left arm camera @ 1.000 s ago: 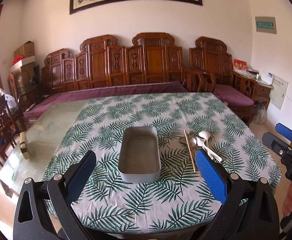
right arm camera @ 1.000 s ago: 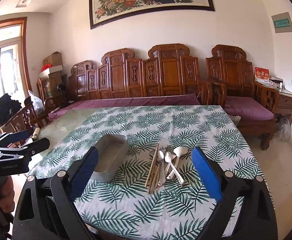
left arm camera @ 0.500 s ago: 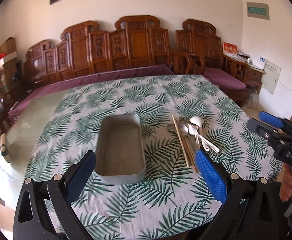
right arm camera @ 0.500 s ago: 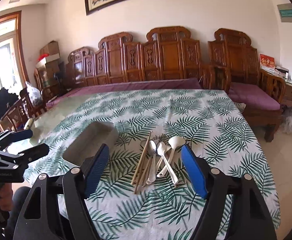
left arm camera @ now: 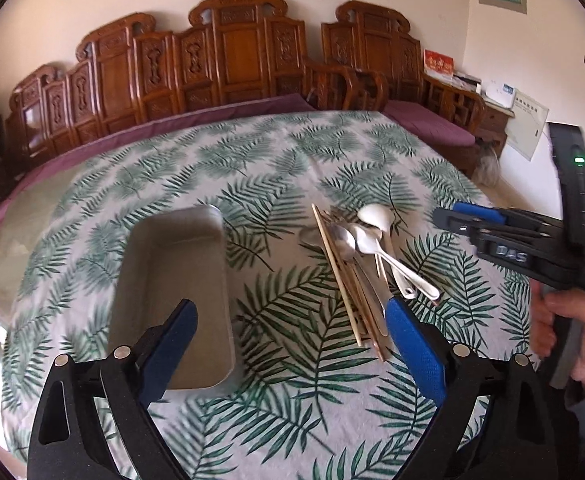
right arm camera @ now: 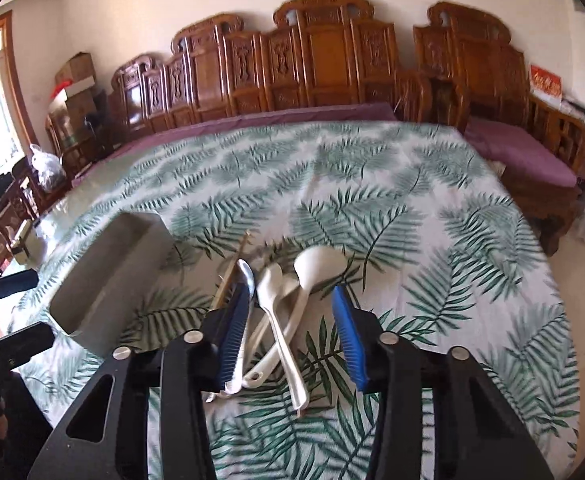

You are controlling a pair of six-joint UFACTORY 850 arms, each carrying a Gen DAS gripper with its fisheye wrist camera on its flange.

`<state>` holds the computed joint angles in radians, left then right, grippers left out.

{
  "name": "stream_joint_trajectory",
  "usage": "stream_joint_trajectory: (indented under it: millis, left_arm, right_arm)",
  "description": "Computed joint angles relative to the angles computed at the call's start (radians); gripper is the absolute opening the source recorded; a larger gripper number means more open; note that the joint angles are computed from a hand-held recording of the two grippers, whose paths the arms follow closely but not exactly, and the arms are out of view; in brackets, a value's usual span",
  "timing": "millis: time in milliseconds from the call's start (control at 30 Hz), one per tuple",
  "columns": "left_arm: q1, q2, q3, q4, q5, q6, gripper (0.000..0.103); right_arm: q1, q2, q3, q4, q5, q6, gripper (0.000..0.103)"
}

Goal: Organize utensils
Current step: 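Move the left tool toward the wooden chopsticks while the right tool approaches a white plastic spoon, then close the left tool on a wooden chopstick while the right tool grasps the white plastic spoon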

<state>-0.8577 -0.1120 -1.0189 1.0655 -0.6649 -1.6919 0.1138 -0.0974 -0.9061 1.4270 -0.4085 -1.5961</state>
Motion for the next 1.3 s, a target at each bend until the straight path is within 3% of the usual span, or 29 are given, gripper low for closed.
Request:
stream_joint_trajectory:
  millis: [133,267,333,433,667,767,900,1300]
  left_arm:
    - [0.017,-0.04,-0.014,0.0,0.038,0.01,0.086]
    - [0.046,-0.076,-0.023,-0.006,0.096,0.018,0.078]
    - [0.055,-0.095,-0.028,-0.014,0.116,0.023,0.076]
    - [0.057,-0.111,-0.028,-0.027,0.138,0.034,0.074]
    - [0.068,-0.118,-0.007,0.005,0.202,-0.023,0.063]
    - [0.072,-0.123,-0.002,0.001,0.216,-0.014,0.057]
    - [0.07,-0.122,0.005,0.011,0.22,-0.021,0.057]
    - [0.063,-0.135,-0.016,0.049,0.241,-0.031,0.054]
  right_arm:
    - [-0.001,-0.092,-0.046,-0.126,-0.02,0.118,0.035]
    - [0.011,-0.102,-0.044,-0.15,-0.043,0.104,0.035]
    - [0.022,-0.112,-0.044,-0.179,-0.042,0.106,0.03]
    - [0.038,-0.129,-0.059,-0.291,-0.016,0.206,0.025]
    - [0.023,-0.13,-0.06,-0.4,-0.067,0.308,0.025]
    - [0.019,-0.144,-0.067,-0.458,-0.073,0.362,0.018]
    - [0.015,-0.135,-0.059,-0.433,-0.089,0.325,0.005]
    - [-0.016,-0.074,-0.029,-0.228,-0.092,0.157,0.005]
